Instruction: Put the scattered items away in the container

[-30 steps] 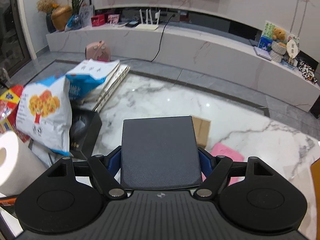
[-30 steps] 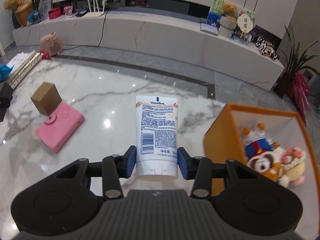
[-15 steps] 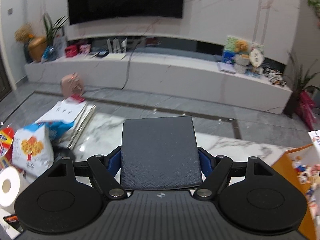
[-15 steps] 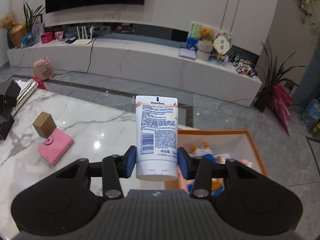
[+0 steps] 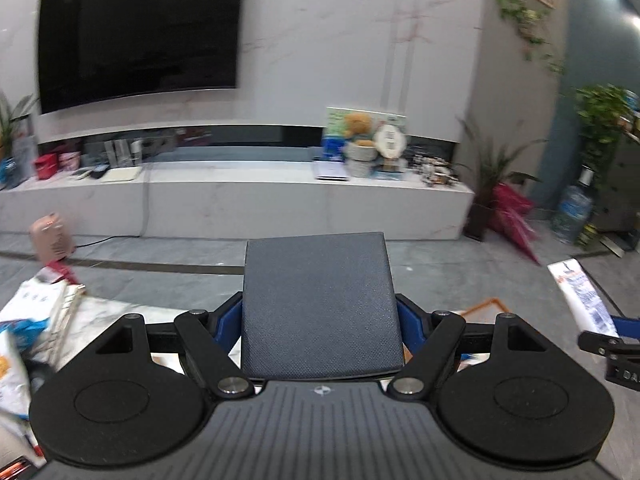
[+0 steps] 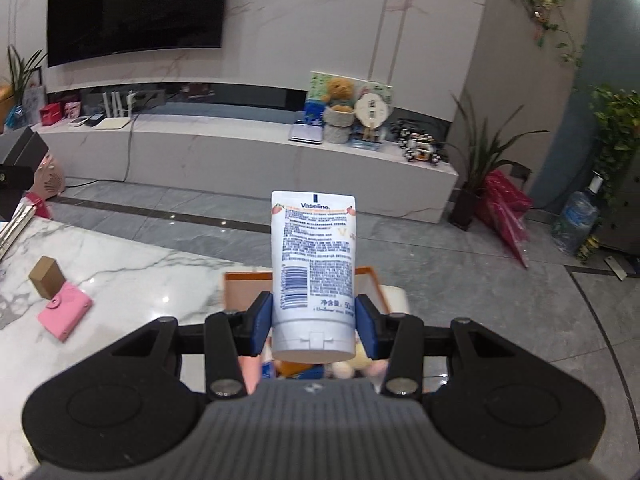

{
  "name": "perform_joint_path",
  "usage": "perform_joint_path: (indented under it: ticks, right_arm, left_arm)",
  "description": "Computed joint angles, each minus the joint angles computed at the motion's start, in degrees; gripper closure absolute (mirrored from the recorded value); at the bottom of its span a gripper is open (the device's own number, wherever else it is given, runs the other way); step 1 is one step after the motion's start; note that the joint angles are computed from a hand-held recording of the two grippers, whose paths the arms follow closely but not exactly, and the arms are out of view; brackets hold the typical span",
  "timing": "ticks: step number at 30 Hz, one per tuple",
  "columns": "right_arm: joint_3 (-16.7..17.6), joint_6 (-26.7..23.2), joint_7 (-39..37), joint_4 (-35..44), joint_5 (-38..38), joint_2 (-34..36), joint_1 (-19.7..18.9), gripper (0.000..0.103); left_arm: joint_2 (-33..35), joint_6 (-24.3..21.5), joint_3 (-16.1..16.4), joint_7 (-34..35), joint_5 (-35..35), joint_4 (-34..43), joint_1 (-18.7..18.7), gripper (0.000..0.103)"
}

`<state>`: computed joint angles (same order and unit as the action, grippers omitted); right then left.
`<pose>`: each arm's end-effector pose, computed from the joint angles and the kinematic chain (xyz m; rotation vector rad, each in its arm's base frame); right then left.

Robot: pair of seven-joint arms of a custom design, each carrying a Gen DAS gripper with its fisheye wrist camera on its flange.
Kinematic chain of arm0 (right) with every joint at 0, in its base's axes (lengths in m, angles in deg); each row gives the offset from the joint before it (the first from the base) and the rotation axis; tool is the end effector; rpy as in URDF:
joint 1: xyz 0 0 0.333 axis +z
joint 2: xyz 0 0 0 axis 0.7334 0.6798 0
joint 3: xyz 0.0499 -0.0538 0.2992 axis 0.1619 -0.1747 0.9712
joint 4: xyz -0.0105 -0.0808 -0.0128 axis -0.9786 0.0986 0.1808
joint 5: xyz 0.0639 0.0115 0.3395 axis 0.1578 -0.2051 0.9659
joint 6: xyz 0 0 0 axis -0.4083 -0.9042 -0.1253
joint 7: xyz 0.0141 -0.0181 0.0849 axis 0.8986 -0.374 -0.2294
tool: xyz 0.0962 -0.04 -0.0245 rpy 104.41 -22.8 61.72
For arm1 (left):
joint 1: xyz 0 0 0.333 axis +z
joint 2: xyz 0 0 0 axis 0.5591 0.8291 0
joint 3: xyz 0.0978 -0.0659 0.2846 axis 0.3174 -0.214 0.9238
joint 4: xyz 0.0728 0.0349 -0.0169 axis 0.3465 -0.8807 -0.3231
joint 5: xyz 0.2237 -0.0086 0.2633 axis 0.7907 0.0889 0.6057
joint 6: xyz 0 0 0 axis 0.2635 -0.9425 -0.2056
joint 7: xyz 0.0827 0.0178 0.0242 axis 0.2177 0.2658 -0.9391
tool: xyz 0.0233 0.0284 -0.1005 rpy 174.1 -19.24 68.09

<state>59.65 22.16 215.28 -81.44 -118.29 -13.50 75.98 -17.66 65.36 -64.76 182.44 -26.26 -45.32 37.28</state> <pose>0.4446 0.2999 0.7278 -1.6571 1.8314 -1.0410 0.5764 -0.0449 0.7198 -1.2559 2.1333 -1.1911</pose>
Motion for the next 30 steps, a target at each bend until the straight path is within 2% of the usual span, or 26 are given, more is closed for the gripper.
perform_joint_path:
  ticks: [7, 14, 20, 30]
  right_arm:
    - [0.1, 1.7, 0.5, -8.9, 1.6, -7.1, -3.6, 0.056]
    - [1.0, 4.5, 1.1, -16.0, 4.1, -11.0, -7.5, 0.056]
    - [1.1, 6.8, 0.9, -20.3, 6.1, -12.9, -9.9, 0.056]
    - [0.5, 10.6, -0.4, -25.5, 9.6, -14.2, -12.5, 0.056]
  left_arm:
    - [-2.3, -1.9, -1.5, 3.8, -2.4, -4.3, -3.0, 0.014]
    - [-3.9, -4.0, -2.1, 6.1, -3.6, -7.6, -6.4, 0.014]
    - [-4.2, -4.3, -2.8, 7.1, -3.1, -9.8, -8.8, 0.014]
    - [-3.0, -6.0, -3.6, 7.2, -2.3, -11.4, -10.8, 0.014]
